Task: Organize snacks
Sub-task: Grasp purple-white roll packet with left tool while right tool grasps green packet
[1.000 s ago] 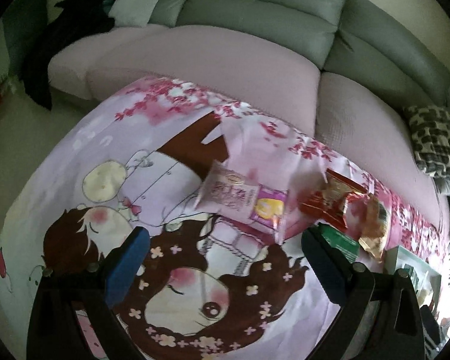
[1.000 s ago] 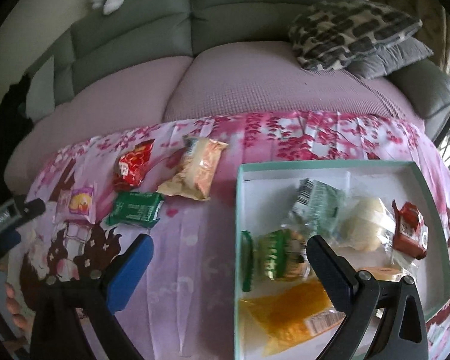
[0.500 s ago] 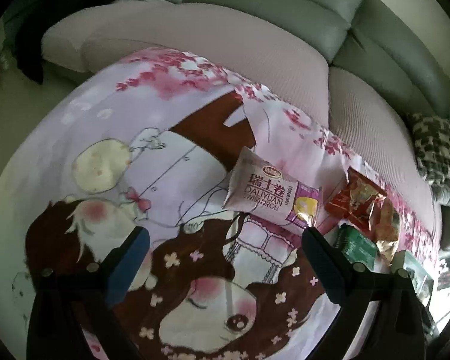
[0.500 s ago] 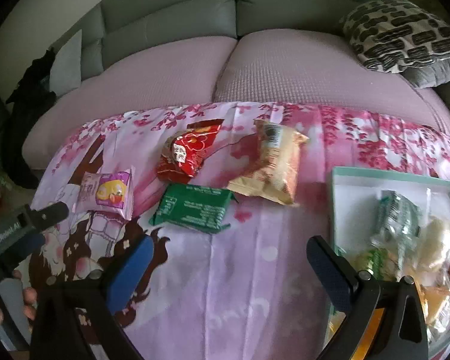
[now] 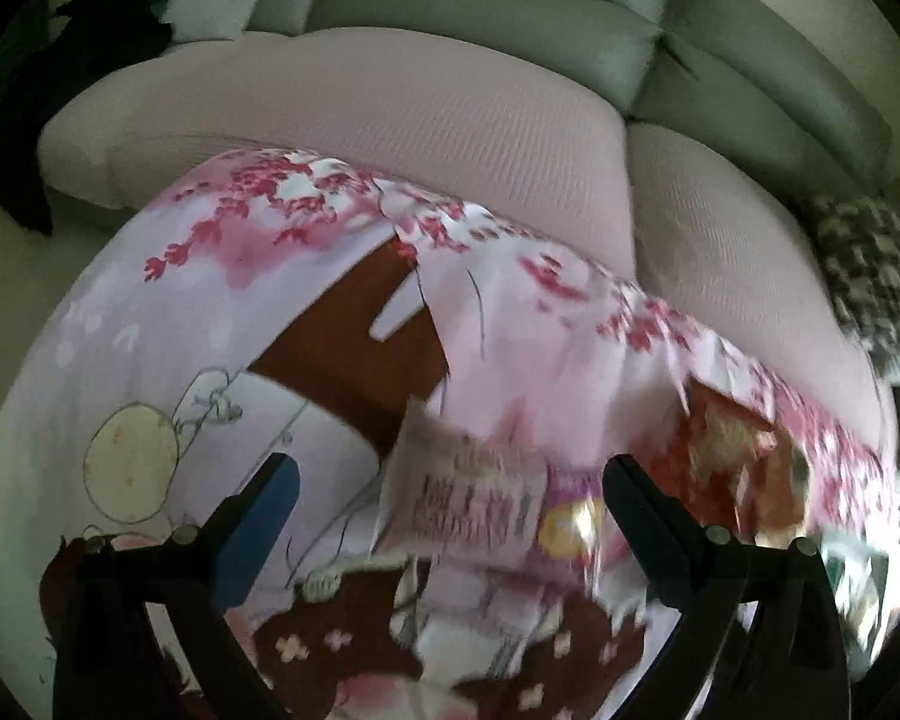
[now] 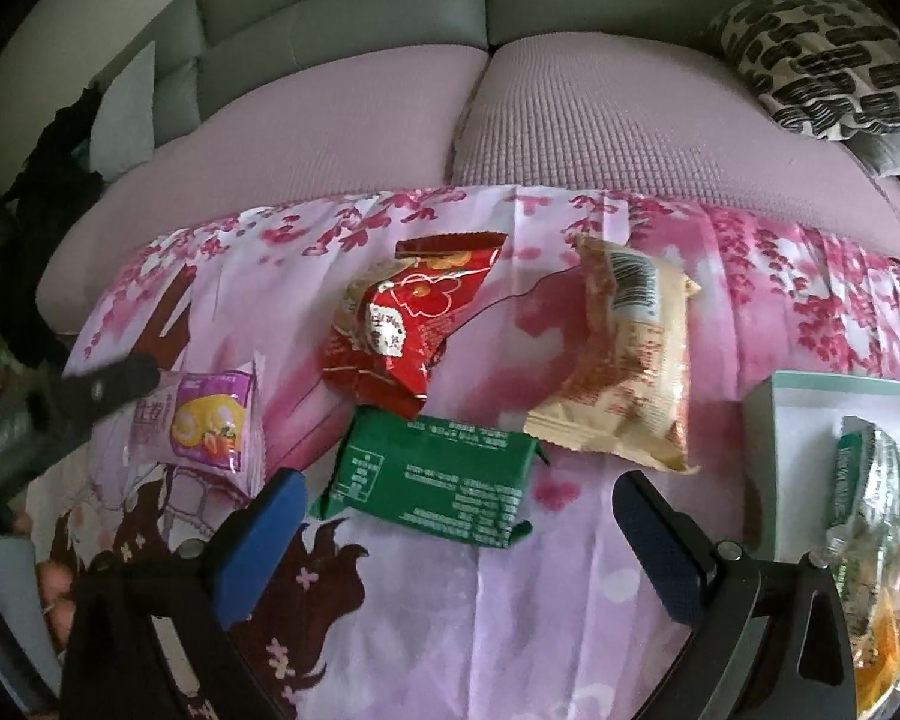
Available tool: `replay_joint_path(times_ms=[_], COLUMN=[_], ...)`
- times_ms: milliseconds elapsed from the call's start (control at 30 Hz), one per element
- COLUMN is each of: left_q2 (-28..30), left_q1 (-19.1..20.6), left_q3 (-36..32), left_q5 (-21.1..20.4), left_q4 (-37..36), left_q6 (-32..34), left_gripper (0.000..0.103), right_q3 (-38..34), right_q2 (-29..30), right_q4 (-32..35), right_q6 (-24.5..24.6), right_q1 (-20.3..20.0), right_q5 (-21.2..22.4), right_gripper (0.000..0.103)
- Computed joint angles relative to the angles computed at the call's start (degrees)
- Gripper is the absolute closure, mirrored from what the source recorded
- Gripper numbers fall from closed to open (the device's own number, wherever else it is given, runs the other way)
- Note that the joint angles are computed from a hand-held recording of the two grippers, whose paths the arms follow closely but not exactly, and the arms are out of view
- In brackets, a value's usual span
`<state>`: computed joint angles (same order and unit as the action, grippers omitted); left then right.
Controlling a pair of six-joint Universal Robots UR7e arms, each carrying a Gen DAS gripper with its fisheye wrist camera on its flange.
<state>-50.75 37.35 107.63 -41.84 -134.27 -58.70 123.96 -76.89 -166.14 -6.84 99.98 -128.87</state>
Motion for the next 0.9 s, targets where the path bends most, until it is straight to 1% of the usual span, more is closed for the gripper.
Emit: replay_joint_path(times_ms=[67,100,133,267,300,400,500,667,800,900], left_q2=[1.73,2.73,3.49,6.59,6.82,5.88,3.54,0.69,0.40,1.24], left_q1=[0.80,1.36,1.72,1.90,1.90,1.63,0.78,0.44,0.68,0.69], left_q3=[-2.31,-3.66,-4.57,-8.15,-8.20,-6.54,-3.37,-0.36,0.24,-0.67], left_q5=[0.46,-0.26,-0.70,-0.25,-0.61,-1.71,-0.69,-0.59,-0.71,-0.09], left_q4=[2.61,3.90,4.80,10.48,10.33,9.66,9.96,11.60,10.78,12.27], left_q6=[-1.76,-1.97,-1.94,-1.24,-0.54,0.20,-0.79,-3.02,-2.74,-2.96], left_gripper=[0.002,0.002,0.002,0.002,0.002,0.002,0.002,0.002,0.002,0.002], right_q3=[0.07,0.11,0.12,0.23,0.29,0.33,0.60,0.91,0.57,0.47], right_q2=[0.26,0.21,0.25,-0.18,-0.34,-0.54,-0.71,-0.91,0.06,0.89], right_q4=[-0.11,0.14,0.29,0.96,1.04,1.31,0.70,0.87,0.28,-0.33], right_q6=[0.19,0.39,0.62,1.58,1.64,1.41,0.79,0.99,1.10,1.03], right_q1=[-0.24,-0.50,-0.75,-1.58,-1.71,-1.75,-1.69,-1.25,-0.98,-0.96], right_q5=[-0.02,0.20,0.32,0.97,1.23,1.14,1.05,1.38,1.09,0.41], right_gripper=[0.000,0.000,0.000,0.000,0.000,0.000,0.000,0.000,0.000,0.000])
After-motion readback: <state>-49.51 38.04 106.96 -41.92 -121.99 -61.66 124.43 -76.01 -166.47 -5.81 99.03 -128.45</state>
